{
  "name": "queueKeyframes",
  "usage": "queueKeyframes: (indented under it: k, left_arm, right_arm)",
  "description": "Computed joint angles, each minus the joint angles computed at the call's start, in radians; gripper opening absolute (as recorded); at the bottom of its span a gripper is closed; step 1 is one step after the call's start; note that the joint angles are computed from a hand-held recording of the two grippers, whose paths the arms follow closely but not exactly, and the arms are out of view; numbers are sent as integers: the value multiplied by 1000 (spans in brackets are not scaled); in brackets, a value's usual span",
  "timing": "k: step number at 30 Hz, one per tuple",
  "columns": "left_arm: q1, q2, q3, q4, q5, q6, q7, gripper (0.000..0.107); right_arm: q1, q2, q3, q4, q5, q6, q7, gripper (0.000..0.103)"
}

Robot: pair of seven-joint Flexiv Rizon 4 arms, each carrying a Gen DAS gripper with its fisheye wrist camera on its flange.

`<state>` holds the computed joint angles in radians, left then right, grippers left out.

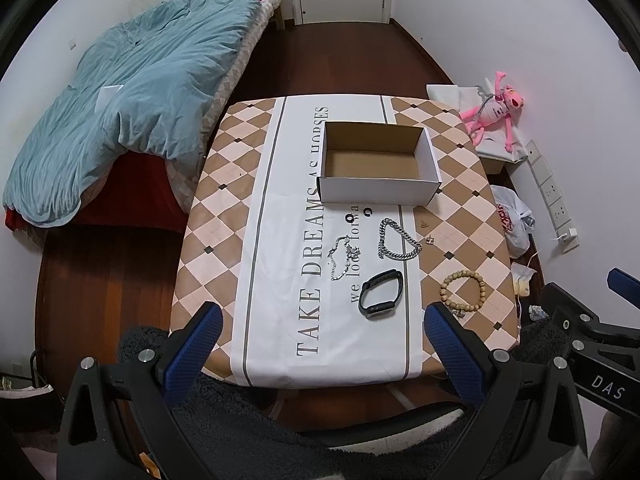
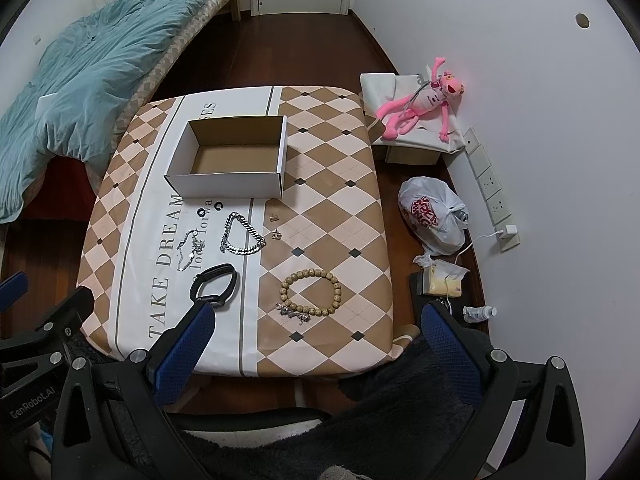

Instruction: Organize jewelry

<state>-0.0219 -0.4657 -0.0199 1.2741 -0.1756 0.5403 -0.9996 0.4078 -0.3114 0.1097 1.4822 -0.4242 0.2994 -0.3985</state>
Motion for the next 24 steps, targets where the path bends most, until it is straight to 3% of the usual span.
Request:
queueKeyframes:
  k: [24]
  left_arm:
    - [-1,8,-3,11,-7,-2,6,103]
  right_arm:
    - [-2,6,0,4,-4,-1,-1,103]
